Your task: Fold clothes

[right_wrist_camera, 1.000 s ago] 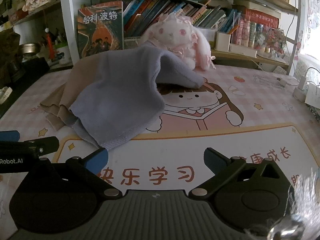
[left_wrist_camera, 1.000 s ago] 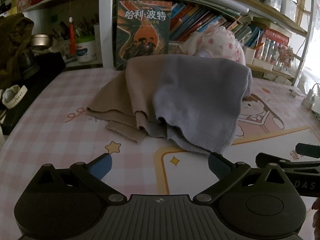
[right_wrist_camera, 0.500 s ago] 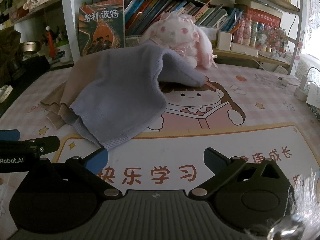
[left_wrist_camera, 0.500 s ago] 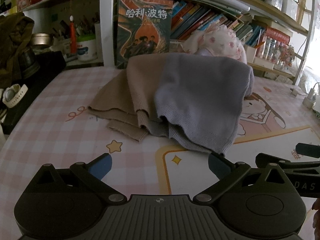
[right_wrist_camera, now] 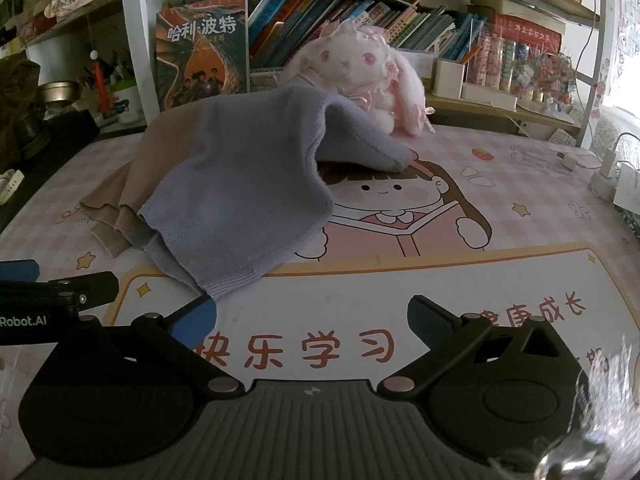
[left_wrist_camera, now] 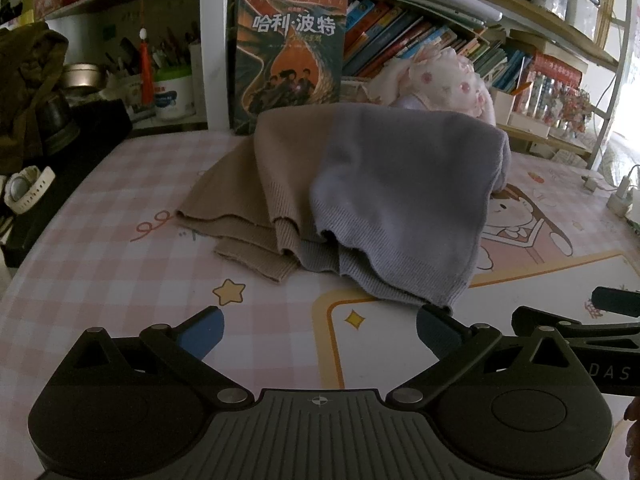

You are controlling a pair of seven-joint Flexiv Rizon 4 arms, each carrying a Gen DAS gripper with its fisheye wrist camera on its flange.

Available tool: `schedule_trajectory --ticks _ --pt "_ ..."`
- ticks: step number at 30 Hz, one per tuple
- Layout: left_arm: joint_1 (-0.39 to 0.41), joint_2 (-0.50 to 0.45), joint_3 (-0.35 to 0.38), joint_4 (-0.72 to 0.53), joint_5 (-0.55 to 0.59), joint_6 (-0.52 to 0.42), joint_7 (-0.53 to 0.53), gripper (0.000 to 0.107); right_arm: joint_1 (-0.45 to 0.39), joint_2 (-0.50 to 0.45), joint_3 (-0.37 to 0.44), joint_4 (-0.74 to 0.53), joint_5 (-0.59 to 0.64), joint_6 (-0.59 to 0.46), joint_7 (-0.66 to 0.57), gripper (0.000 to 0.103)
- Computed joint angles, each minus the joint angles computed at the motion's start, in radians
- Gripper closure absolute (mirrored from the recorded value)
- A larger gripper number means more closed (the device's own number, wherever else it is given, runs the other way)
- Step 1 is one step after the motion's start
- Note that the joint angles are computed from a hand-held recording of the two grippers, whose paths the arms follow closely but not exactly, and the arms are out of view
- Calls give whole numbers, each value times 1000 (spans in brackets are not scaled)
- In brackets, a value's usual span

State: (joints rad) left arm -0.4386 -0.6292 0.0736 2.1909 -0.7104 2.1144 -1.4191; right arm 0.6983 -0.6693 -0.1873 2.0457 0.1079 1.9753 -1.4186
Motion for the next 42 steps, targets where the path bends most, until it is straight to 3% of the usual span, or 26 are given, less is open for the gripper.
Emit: schedule_trajectory --ticks 42 --pt "-43 -1 38 -15 -50 -46 25 4 -24 3 15 -7 -47 -33 30 0"
